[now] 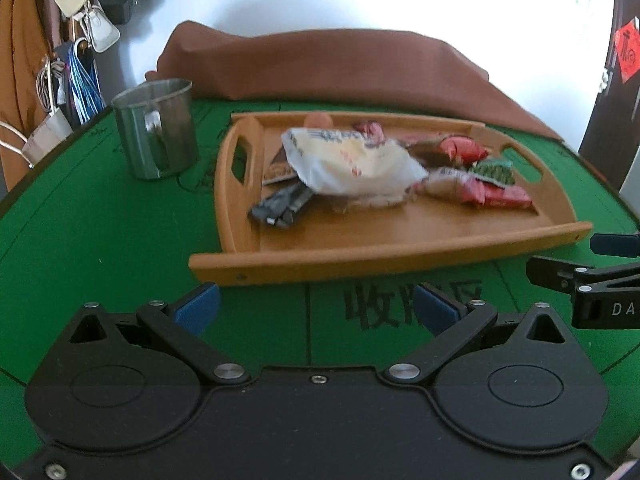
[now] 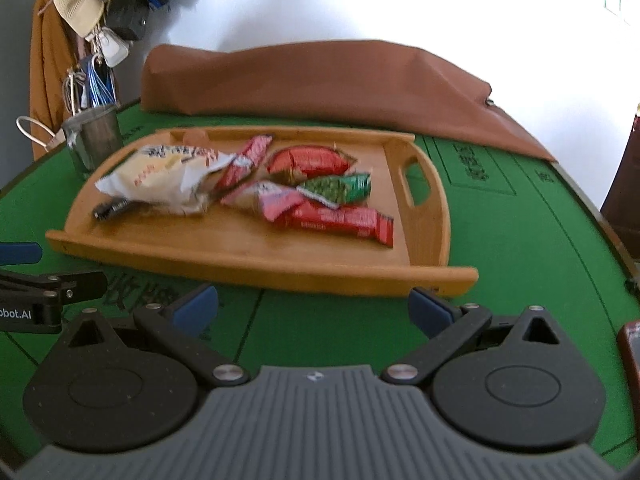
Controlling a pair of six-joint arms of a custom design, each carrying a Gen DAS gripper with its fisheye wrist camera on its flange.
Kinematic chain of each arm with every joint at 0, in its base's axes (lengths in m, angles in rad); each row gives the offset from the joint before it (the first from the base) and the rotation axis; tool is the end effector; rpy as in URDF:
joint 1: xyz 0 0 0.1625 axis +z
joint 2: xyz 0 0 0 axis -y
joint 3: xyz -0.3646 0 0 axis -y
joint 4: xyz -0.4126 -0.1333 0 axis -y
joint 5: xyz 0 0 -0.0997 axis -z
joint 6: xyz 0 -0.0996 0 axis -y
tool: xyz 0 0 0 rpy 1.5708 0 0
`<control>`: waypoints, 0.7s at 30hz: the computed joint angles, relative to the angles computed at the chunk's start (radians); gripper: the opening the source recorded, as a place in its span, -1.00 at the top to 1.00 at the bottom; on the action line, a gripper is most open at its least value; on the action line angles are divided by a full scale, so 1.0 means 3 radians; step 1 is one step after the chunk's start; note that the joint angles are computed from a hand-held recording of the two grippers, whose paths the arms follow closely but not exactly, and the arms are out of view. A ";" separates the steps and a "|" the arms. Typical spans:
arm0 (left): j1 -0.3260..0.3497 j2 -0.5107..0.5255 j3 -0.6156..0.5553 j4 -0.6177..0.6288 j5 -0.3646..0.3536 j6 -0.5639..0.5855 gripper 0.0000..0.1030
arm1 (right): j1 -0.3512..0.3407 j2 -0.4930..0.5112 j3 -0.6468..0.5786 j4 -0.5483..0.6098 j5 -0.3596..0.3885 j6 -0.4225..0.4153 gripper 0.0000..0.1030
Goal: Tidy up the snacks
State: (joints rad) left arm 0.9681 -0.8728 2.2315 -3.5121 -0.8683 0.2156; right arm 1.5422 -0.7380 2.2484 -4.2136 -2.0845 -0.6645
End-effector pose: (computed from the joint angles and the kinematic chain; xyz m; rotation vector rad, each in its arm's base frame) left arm -0.0901 -0.4797 0.0299 0.7193 2.3278 -0.8833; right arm 0.0724 -0.4177 0.0494 0.3214 -2.0908 1.0612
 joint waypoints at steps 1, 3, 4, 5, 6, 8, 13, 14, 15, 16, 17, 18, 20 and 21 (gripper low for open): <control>0.0007 0.0012 -0.0001 -0.0003 -0.0001 0.0005 -1.00 | -0.0002 0.0018 -0.0007 -0.0004 -0.0014 0.0001 -1.00; 0.0018 0.0044 -0.0008 -0.0018 0.0010 0.0012 -1.00 | -0.0016 0.0051 -0.0023 -0.0008 -0.0031 0.0000 -1.00; 0.0023 0.0062 -0.0017 -0.0020 0.0016 0.0016 -1.00 | -0.0028 0.0063 -0.0024 -0.0007 -0.0032 0.0007 -1.00; 0.0028 0.0078 -0.0025 -0.0022 0.0025 0.0018 -1.00 | -0.0037 0.0068 -0.0024 -0.0002 -0.0031 0.0019 -1.00; 0.0036 0.0095 -0.0034 -0.0021 0.0037 0.0016 -1.00 | -0.0048 0.0070 -0.0021 0.0007 -0.0027 0.0033 -1.00; 0.0046 0.0120 -0.0043 -0.0016 0.0049 0.0009 -1.00 | -0.0064 0.0078 -0.0020 0.0025 -0.0031 0.0057 -1.00; 0.0058 0.0139 -0.0052 -0.0028 0.0053 -0.0010 -1.00 | -0.0089 0.0089 -0.0030 0.0060 -0.0031 0.0083 -1.00; 0.0062 0.0139 -0.0057 -0.0021 0.0046 -0.0011 -1.00 | -0.0092 0.0095 -0.0036 0.0067 -0.0035 0.0085 -1.00; 0.0064 0.0142 -0.0065 -0.0001 0.0054 -0.0022 -1.00 | -0.0094 0.0095 -0.0038 0.0075 -0.0040 0.0086 -1.00; 0.0063 0.0150 -0.0070 0.0003 0.0069 -0.0026 -1.00 | -0.0094 0.0096 -0.0047 0.0099 -0.0051 0.0092 -1.00; 0.0060 0.0168 -0.0076 -0.0021 0.0087 -0.0005 -1.00 | -0.0092 0.0091 -0.0052 0.0132 -0.0065 0.0107 -1.00; 0.0057 0.0181 -0.0083 -0.0030 0.0104 0.0015 -1.00 | -0.0092 0.0086 -0.0053 0.0148 -0.0066 0.0117 -1.00; 0.0054 0.0204 -0.0096 -0.0046 0.0122 0.0041 -1.00 | -0.0090 0.0090 -0.0061 0.0154 -0.0068 0.0117 -1.00; 0.0053 0.0216 -0.0102 -0.0058 0.0132 0.0055 -1.00 | -0.0088 0.0093 -0.0067 0.0158 -0.0077 0.0116 -1.00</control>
